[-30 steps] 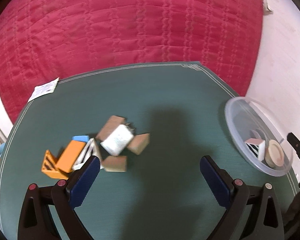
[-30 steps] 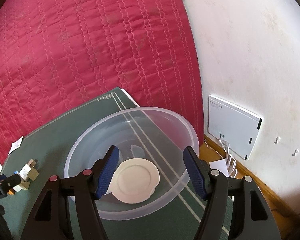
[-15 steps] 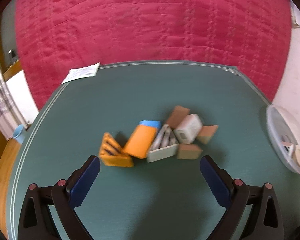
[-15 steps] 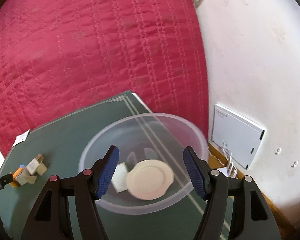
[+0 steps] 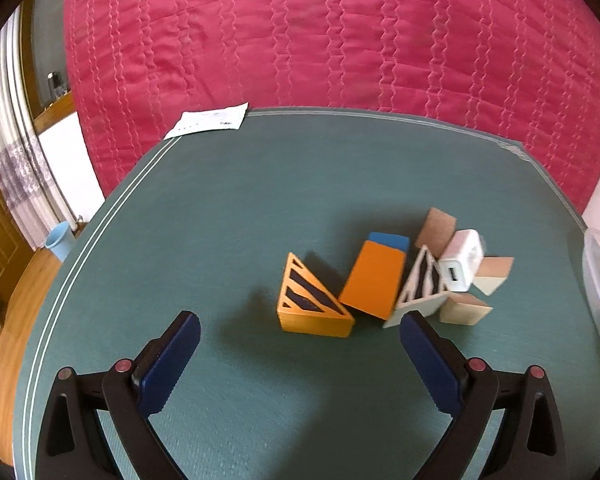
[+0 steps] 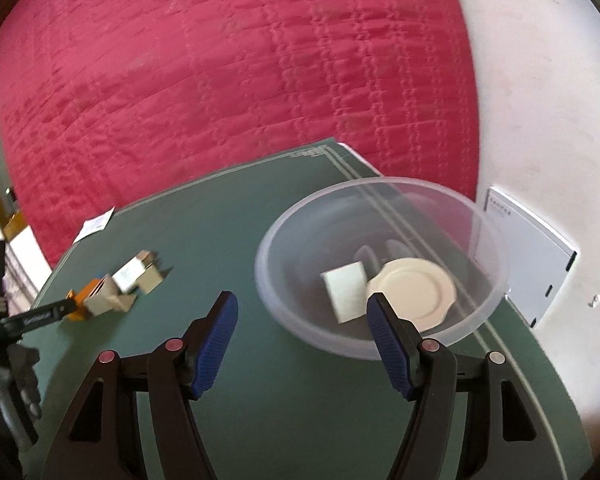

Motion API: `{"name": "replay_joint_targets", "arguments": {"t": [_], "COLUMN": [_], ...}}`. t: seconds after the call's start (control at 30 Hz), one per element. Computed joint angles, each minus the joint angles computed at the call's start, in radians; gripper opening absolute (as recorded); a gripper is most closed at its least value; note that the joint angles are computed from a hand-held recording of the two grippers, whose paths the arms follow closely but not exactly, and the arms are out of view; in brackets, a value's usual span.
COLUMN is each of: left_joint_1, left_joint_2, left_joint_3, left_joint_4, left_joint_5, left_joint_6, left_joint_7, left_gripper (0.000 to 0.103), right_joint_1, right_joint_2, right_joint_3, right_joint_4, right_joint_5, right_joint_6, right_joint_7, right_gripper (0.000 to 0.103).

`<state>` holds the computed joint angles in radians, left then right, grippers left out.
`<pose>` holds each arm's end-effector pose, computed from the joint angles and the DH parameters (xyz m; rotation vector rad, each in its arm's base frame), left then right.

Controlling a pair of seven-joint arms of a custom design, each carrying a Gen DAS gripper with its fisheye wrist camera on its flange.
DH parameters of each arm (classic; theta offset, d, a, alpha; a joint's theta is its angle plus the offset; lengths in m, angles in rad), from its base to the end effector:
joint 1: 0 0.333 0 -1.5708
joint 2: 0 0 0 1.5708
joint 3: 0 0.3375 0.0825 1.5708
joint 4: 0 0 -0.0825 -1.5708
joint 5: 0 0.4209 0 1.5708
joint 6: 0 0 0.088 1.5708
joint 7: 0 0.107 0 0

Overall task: Organize rigid objects
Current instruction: 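Move both grippers back toward the block cluster, then grasp the orange striped triangular block with the left gripper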

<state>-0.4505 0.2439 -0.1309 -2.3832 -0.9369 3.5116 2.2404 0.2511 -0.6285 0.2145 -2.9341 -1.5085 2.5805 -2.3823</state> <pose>0.5017 -0.2124 0.2889 -1.5821 1.9675 -0.7823 0.3010 0.1563 0.3363 -1.0748 2.0288 -0.9583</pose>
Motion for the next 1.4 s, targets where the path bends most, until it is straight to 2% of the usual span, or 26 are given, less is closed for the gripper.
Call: {"name": "replay_joint_targets", "arguments": {"t": [0.13, 0.23, 0.37, 0.47, 0.57, 0.6, 0.67, 0.7, 0.77, 0.83, 0.93, 1.1, 1.2, 1.4], "left_joint_1": [0.007, -0.019, -0.008, 0.008, 0.028, 0.044, 0.140, 0.208, 0.275, 0.302, 0.395, 0.374, 0.388, 0.410], "left_joint_2": [0.019, 0.035, 0.051, 0.056, 0.058, 0.056, 0.048, 0.045, 0.041, 0.038, 0.034, 0.020, 0.012, 0.006], "left_joint_3": [0.004, 0.030, 0.029, 0.023, 0.020, 0.011, -0.062, -0.114, -0.164, -0.178, -0.241, -0.200, -0.190, -0.169], "left_joint_4": [0.014, 0.034, 0.049, 0.048, 0.046, 0.042, 0.016, 0.001, -0.019, -0.033, -0.058, -0.090, -0.104, -0.116], "left_joint_5": [0.012, -0.023, -0.020, 0.015, 0.066, 0.096, 0.226, 0.311, 0.418, 0.484, 0.619, 0.679, 0.743, 0.865], "left_joint_6": [0.004, 0.009, 0.001, -0.011, -0.041, -0.051, -0.052, -0.052, -0.051, -0.048, -0.020, 0.044, 0.045, 0.043], "left_joint_7": [0.001, 0.041, 0.045, 0.026, -0.011, -0.034, -0.132, -0.189, -0.258, -0.302, -0.418, -0.506, -0.581, -0.702], "left_gripper": [0.102, 0.102, 0.101, 0.096, 0.084, 0.080, 0.071, 0.067, 0.046, 0.042, 0.042, 0.035, 0.031, 0.031], "right_joint_1": [0.017, 0.023, 0.035, 0.045, 0.054, 0.057, 0.061, 0.063, 0.066, 0.068, 0.073, 0.076, 0.075, 0.071], "right_joint_2": [0.038, 0.070, 0.121, 0.154, 0.185, 0.194, 0.217, 0.228, 0.258, 0.285, 0.326, 0.395, 0.436, 0.508], "right_joint_3": [0.014, 0.005, -0.005, -0.009, -0.014, -0.015, -0.019, -0.020, -0.028, -0.037, -0.048, -0.069, -0.082, -0.104], "right_joint_4": [0.028, 0.049, 0.080, 0.101, 0.124, 0.131, 0.150, 0.159, 0.181, 0.202, 0.235, 0.293, 0.332, 0.408], "right_joint_5": [-0.003, -0.025, -0.047, -0.052, -0.054, -0.055, -0.059, -0.062, -0.075, -0.089, -0.103, -0.133, -0.150, -0.167], "right_joint_6": [0.001, 0.022, 0.043, 0.051, 0.057, 0.060, 0.069, 0.073, 0.093, 0.116, 0.145, 0.202, 0.236, 0.295], "right_joint_7": [-0.014, -0.016, -0.012, -0.015, -0.027, -0.031, -0.042, -0.045, -0.050, -0.051, -0.063, -0.070, -0.070, -0.083], "right_gripper": [0.068, 0.068, 0.068, 0.068, 0.068, 0.068, 0.068, 0.068, 0.068, 0.068, 0.068, 0.068, 0.068, 0.068]}}
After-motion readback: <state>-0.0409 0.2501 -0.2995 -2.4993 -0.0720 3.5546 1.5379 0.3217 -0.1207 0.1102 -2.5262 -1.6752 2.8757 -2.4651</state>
